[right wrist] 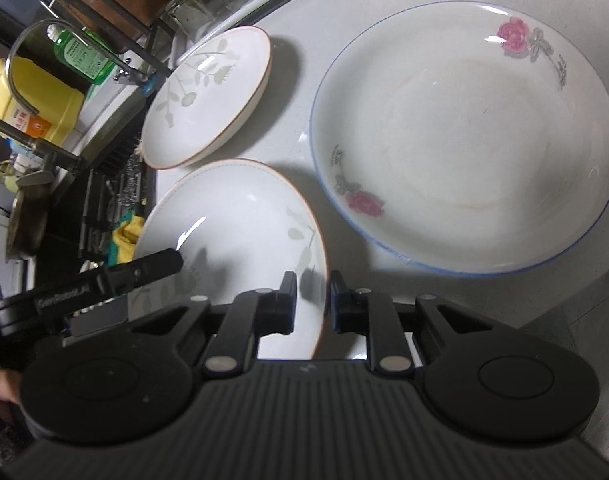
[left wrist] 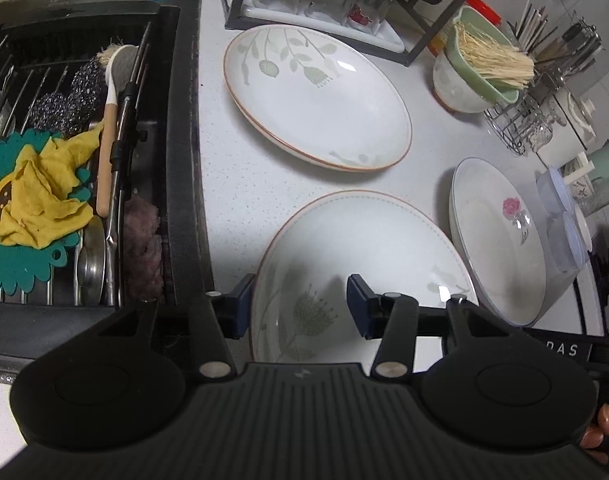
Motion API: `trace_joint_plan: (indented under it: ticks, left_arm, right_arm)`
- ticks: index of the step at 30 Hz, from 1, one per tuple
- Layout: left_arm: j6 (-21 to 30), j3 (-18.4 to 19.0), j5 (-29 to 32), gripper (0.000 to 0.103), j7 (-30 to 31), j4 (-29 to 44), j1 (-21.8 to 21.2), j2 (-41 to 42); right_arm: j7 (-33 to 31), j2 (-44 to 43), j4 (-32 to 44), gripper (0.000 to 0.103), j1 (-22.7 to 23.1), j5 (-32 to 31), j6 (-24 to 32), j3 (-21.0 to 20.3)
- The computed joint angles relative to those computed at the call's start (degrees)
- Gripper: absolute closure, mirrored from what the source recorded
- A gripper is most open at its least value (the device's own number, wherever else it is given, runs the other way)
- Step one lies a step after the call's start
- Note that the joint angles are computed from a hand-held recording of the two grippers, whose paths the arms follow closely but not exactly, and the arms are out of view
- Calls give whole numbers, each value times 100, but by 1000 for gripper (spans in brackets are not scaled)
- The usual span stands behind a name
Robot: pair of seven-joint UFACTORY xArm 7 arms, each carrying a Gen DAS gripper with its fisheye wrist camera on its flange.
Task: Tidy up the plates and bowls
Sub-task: 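Lift the leaf-pattern plate off the counter with both grippers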
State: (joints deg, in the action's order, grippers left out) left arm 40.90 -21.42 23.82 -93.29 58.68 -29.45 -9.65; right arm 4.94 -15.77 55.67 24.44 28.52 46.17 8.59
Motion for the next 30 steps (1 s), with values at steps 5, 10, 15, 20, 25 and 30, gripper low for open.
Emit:
trace_joint_plan:
  ticks: [5, 10, 15, 20, 25, 30]
  left_arm:
    - [68, 35, -234, 49, 115, 36, 14, -110]
    - [117, 100, -496, 49, 558, 230, 21, -126]
    - [245, 156, -782, 49, 1111, 625, 43, -27]
    - [328, 214, -814, 49, 1537, 1073, 47, 203]
    - [265, 339, -1059, 49, 1952, 1550, 3, 547]
    - [475, 442, -1159, 49, 2307, 2323, -176, 1240]
  right_arm:
    - [-31, -34, 117, 83, 14, 78, 81, -29]
    - [115, -123, 198, 83, -21, 126, 190, -51]
    - [363, -202, 358, 83, -104, 92, 228, -79]
    - [613, -260, 483, 83, -174, -62, 211, -72]
    - [737, -428, 512, 83, -249, 58, 323, -220]
    - [835, -578, 430, 83, -391, -72, 277, -286]
